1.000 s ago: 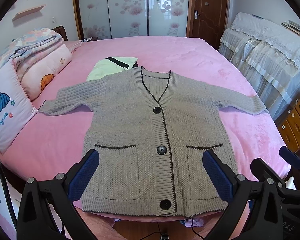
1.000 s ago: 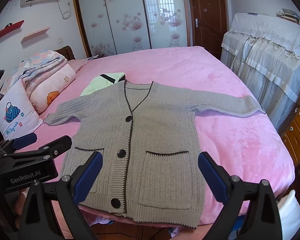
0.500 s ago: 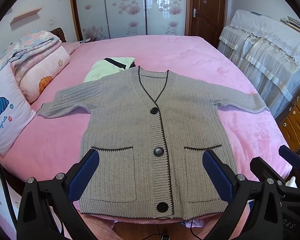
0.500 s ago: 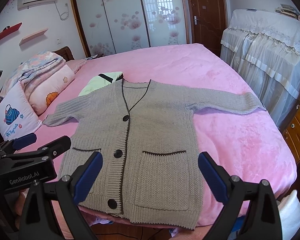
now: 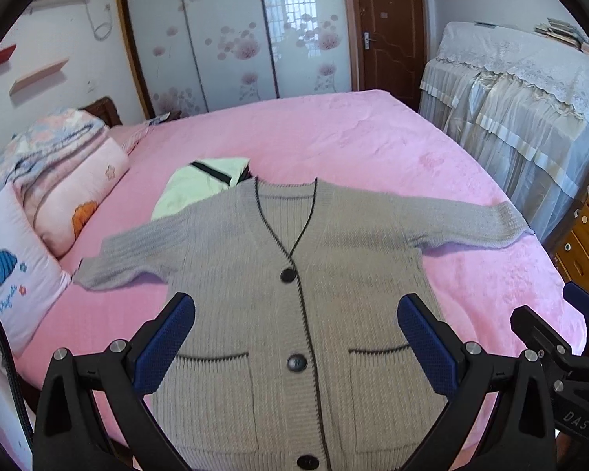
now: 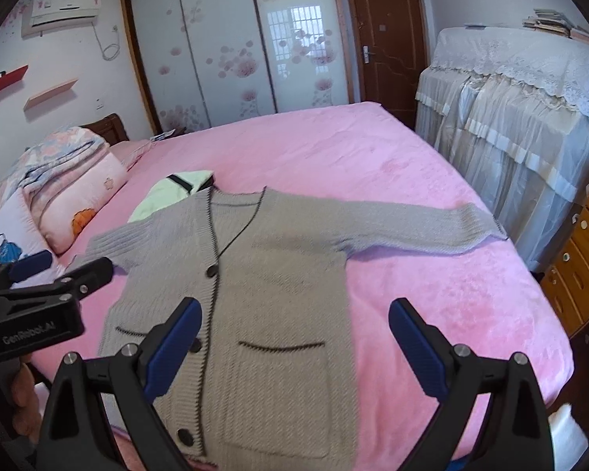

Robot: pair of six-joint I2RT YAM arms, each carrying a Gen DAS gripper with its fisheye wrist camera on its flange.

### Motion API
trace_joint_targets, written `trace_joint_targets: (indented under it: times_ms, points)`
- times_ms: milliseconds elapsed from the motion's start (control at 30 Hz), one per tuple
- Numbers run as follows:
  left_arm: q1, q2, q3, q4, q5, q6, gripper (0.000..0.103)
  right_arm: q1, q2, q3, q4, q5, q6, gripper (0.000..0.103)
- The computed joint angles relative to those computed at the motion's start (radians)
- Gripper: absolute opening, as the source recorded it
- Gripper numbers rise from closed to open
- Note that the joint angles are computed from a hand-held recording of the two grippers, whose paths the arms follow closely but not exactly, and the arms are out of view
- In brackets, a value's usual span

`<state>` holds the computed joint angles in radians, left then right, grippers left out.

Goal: Fold large clothes
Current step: 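Reach the right tool to the sleeve cuff and grasp it, then lift the sleeve with the right tool, lay it across the front, release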

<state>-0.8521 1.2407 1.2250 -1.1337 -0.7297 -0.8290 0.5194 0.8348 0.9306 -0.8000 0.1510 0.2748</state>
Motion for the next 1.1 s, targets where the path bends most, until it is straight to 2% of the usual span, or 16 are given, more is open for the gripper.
trace_joint_targets:
  times_ms: [133, 233, 333, 433, 567, 633, 700, 800, 867, 1000, 1100]
  points:
    - [0.053, 0.107, 0.087, 0.125, 0.004, 0.166, 0.103, -0.208, 0.075, 0.019, 0.072, -0.119, -0.109, 0.097]
    - [0.091, 0.208, 0.164, 0.234, 0.016, 0.288, 0.103, -0.34, 0.16, 0.047, 0.139, -0.148, -0.176, 0.097]
    - [0.132, 0.325, 0.228, 0.396, 0.033, 0.401, 0.103, -0.504, 0.285, 0.091, 0.217, -0.223, -0.223, 0.097]
    - [0.16, 0.448, 0.29, 0.519, 0.049, 0.458, 0.103, -0.658, 0.456, 0.163, 0.287, -0.28, -0.253, 0.097]
    - [0.216, 0.63, 0.38, 0.681, 0.198, 0.493, 0.103, -0.819, 0.713, 0.318, 0.303, -0.376, -0.246, 0.097]
    - [0.231, 0.704, 0.4, 0.768, 0.228, 0.481, 0.103, -0.881, 0.866, 0.424, 0.289, -0.414, -0.236, 0.094]
    - [0.254, 0.816, 0.496, 0.758, 0.286, 0.44, 0.103, -0.922, 0.988, 0.512, 0.272, -0.431, -0.221, 0.085]
    - [0.274, 0.956, 0.612, 0.754, 0.326, 0.418, 0.103, -0.958, 1.177, 0.659, 0.228, -0.469, -0.186, 0.082]
    - [0.278, 1.058, 0.715, 0.715, 0.332, 0.42, 0.103, -0.97, 1.28, 0.74, 0.209, -0.512, -0.146, 0.077]
    - [0.302, 1.276, 1.012, 0.512, 0.419, 0.401, 0.103, -0.954, 1.43, 0.862, 0.201, -0.507, -0.082, 0.072]
    - [0.323, 1.351, 1.103, 0.454, 0.516, 0.382, 0.103, -0.939, 1.521, 0.942, 0.199, -0.51, -0.025, 0.068]
